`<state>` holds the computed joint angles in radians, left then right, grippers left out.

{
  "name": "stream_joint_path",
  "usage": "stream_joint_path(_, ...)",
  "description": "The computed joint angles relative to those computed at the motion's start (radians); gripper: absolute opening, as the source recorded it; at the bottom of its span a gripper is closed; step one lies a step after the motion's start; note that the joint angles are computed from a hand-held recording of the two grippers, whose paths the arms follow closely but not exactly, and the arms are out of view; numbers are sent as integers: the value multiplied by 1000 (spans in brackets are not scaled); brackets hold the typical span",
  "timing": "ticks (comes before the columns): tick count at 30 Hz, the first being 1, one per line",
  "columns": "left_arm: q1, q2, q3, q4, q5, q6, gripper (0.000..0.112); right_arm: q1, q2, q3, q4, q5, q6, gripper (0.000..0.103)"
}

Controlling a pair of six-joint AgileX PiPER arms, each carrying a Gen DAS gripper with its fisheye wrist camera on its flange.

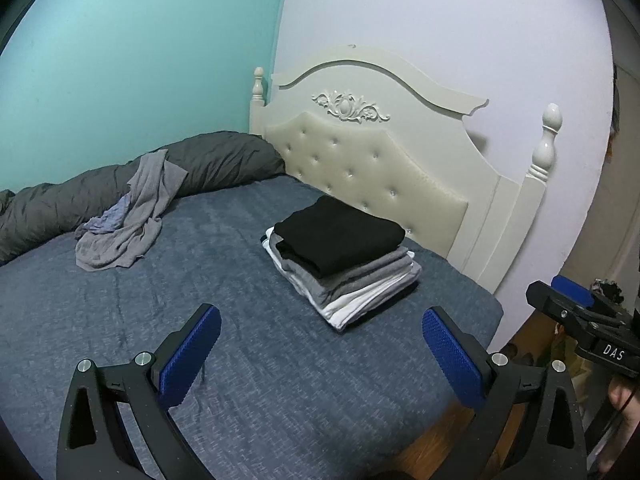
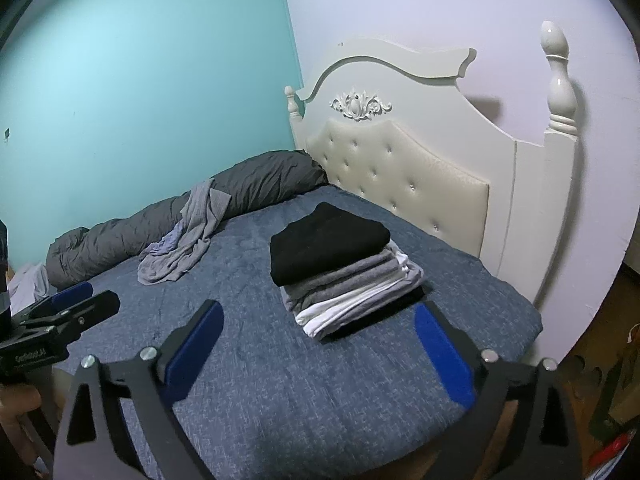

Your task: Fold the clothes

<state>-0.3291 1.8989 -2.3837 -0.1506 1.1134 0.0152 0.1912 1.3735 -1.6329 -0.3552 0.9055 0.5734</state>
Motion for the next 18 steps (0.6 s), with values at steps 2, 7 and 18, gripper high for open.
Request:
stream_joint_path(2, -3, -31, 54, 2, -30, 6, 103, 23, -12, 16, -45, 1, 34, 98)
stream_joint_path(7, 0, -94, 165, -7, -80, -2, 103, 67, -35, 44, -95, 18, 87, 98)
stream_joint_path(18, 14, -185, 305, -32, -140, 4, 103, 176, -79, 88, -196, 70, 180, 98)
